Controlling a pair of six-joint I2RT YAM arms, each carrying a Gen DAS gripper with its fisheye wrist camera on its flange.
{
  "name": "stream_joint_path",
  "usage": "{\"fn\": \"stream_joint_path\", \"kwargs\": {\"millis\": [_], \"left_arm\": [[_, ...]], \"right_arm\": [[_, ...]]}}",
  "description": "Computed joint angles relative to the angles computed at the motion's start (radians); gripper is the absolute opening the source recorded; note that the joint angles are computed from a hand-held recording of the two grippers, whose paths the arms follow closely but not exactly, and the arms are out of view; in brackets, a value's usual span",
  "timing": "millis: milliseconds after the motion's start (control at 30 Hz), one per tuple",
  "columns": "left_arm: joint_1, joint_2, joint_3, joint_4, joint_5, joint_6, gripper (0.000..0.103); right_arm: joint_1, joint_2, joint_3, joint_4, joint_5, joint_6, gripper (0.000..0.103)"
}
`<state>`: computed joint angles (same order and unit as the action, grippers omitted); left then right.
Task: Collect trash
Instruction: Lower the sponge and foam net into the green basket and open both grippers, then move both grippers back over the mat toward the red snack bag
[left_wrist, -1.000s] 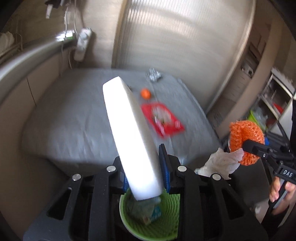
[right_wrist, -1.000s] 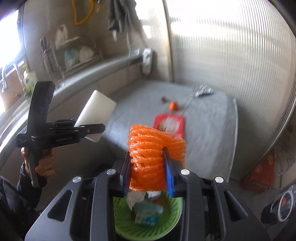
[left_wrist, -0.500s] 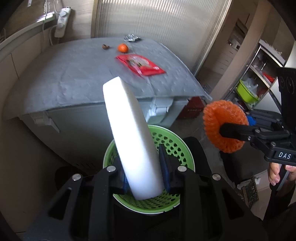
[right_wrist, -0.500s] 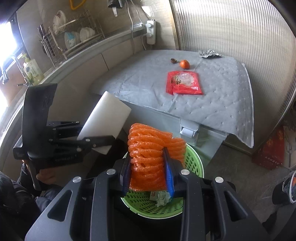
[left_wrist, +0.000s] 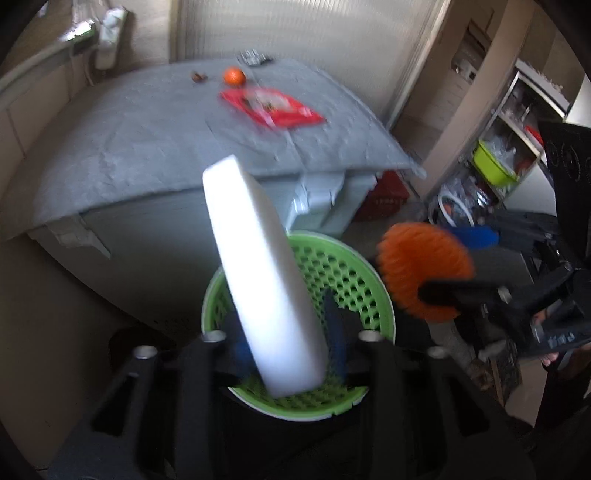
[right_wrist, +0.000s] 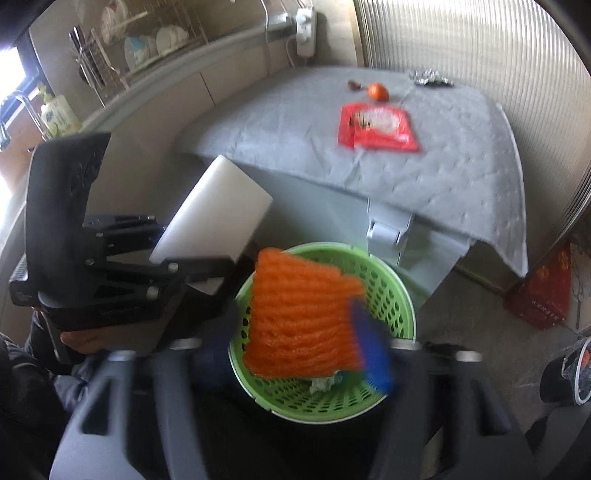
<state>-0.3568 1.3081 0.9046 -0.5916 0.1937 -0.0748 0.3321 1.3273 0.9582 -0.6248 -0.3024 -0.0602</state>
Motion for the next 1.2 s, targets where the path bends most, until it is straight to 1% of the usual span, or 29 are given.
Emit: {"fn": "stream_joint_path", "kwargs": {"millis": [33, 67, 133, 267, 400, 533, 767, 933, 1200], "left_arm": [[-0.002, 0.008, -0.001, 0.0, -0.001, -0.003, 0.074], [-0.004, 0.005, -0.01, 0.011, -0.009, -0.008, 0.083], [-0.011, -0.014, -0.029, 0.029, -0.025, 0.004, 0.084], [-0.013, -0.023, -0.028, 0.034, -0.044, 0.017, 0.09], [0.005, -0.017, -0.01, 0.032, -0.053, 0.016, 0.092], [0.044, -0.009, 0.003, 0.031, -0.042, 0.013, 0.094], [0.08, 0.007, 0.021, 0.027, -0.061, 0.009, 0.095], [0.101, 0.031, 0.043, 0.03, -0.075, 0.01, 0.095], [0.15, 0.1, 0.122, 0.048, -0.091, 0.004, 0.095]], "right_arm": [[0.004, 0.003, -0.007, 0.008, 0.009, 0.003, 0.084], [0.005, 0.006, -0.011, 0.012, 0.008, 0.004, 0.085], [-0.002, 0.016, -0.013, 0.013, -0.002, 0.004, 0.086], [-0.015, 0.025, -0.009, 0.014, -0.008, 0.012, 0.088], [-0.024, 0.026, -0.001, 0.014, -0.007, 0.01, 0.088], [-0.036, 0.035, 0.004, 0.017, -0.011, 0.01, 0.089], [-0.051, 0.059, 0.016, 0.026, -0.016, 0.013, 0.091], [-0.05, 0.076, 0.023, 0.046, 0.012, 0.024, 0.097], [-0.061, 0.139, 0.081, 0.06, 0.043, 0.037, 0.1]]}}
